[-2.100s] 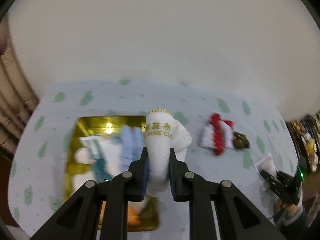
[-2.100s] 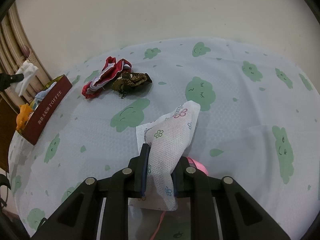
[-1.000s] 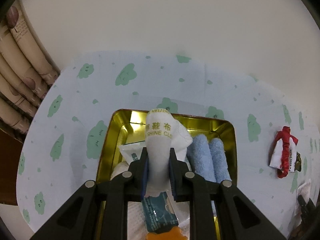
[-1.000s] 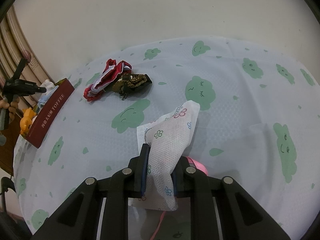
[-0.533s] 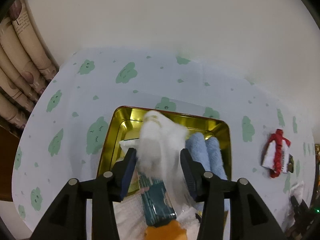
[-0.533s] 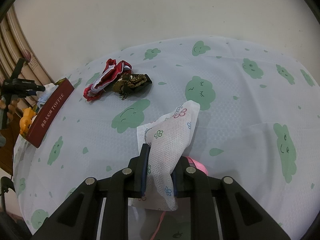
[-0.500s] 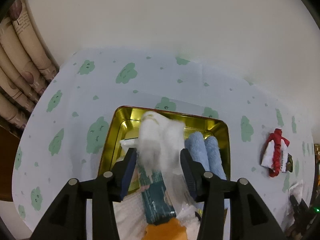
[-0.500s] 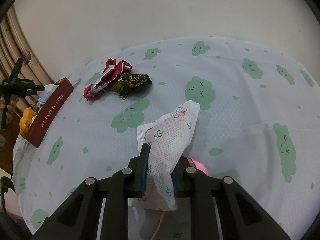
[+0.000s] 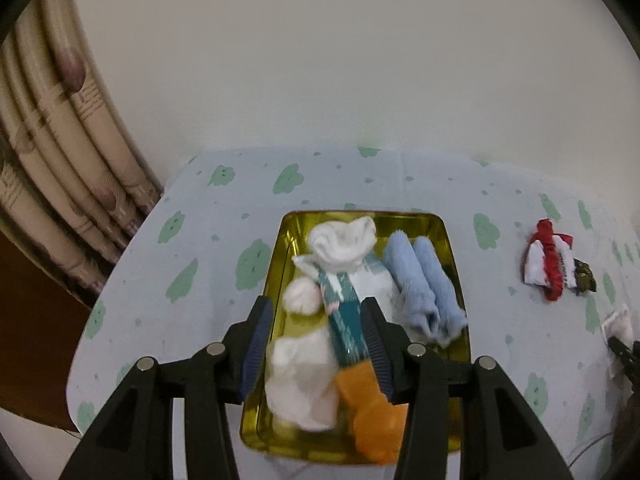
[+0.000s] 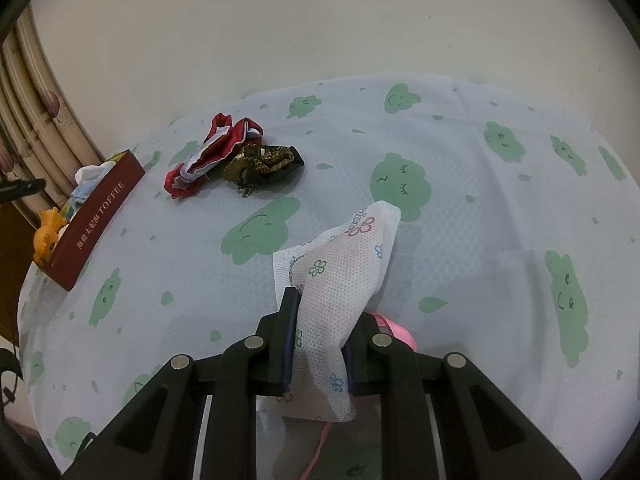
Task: Organize soft objects
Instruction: 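Carry the white shine cloth with the left tool into the tin and release, then carry the floral pouch with the right tool into the tin and release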
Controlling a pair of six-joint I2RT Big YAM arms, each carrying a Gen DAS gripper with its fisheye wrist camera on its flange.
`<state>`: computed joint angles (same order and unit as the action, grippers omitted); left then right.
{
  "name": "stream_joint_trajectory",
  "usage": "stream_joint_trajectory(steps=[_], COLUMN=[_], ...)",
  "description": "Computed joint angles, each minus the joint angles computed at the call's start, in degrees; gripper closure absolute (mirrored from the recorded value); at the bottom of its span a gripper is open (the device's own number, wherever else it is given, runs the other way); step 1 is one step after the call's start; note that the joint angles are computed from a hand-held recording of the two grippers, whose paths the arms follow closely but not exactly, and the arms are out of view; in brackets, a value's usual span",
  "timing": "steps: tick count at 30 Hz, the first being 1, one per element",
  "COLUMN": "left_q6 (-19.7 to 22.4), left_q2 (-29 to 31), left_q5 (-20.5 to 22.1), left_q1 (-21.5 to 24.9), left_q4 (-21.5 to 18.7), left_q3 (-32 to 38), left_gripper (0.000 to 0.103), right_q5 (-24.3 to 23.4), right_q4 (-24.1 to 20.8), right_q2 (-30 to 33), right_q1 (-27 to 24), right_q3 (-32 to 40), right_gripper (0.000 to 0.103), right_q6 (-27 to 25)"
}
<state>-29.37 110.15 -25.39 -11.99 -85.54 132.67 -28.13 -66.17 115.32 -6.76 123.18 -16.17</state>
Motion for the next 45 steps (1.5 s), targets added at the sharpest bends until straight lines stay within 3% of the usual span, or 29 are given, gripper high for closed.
stream_joint_trajectory(steps=[4, 12, 24, 28, 35, 45], left_q6=[-1.93, -4.57, -9.17, -9.91, -11.22, -16.05], left_q2=[-5.84, -11.27, -17.47, -18.28, -19.55, -21.35], left_q5=[-1.84, -7.35, -8.35, -8.68, -8.80, -7.09], left_q1=[-0.17, 0.09, 1.85, 2.16, 2.68, 4.93], left_q4=[4.13, 7.06, 12.18, 13.20, 14.22, 14.73], left_q3=[-9.67, -19.96, -30.76, -32.02, -33.97, -36.27], left_gripper=[0.057, 0.057, 0.057, 0.057, 0.057, 0.056], right_q5=[2.72, 9.78, 20.14, 20.86, 19.78, 13.61], right_q4=[1.24, 3.24, 3.27, 3.51, 0.11, -5.71], right_q2=[-1.00, -2.58, -3.81, -4.77, -4.52, -0.39], right_q1=[0.73, 2.44, 5.53, 6.68, 9.72, 18.19], right_q3=[-1.36, -3.42, -3.51, -3.49, 0.79, 11.88], right_gripper=[0.086, 0.086, 0.088, 0.089, 0.089, 0.088], right_q6=[-0.87, -0.51, 2.47, 3.49, 4.19, 3.85])
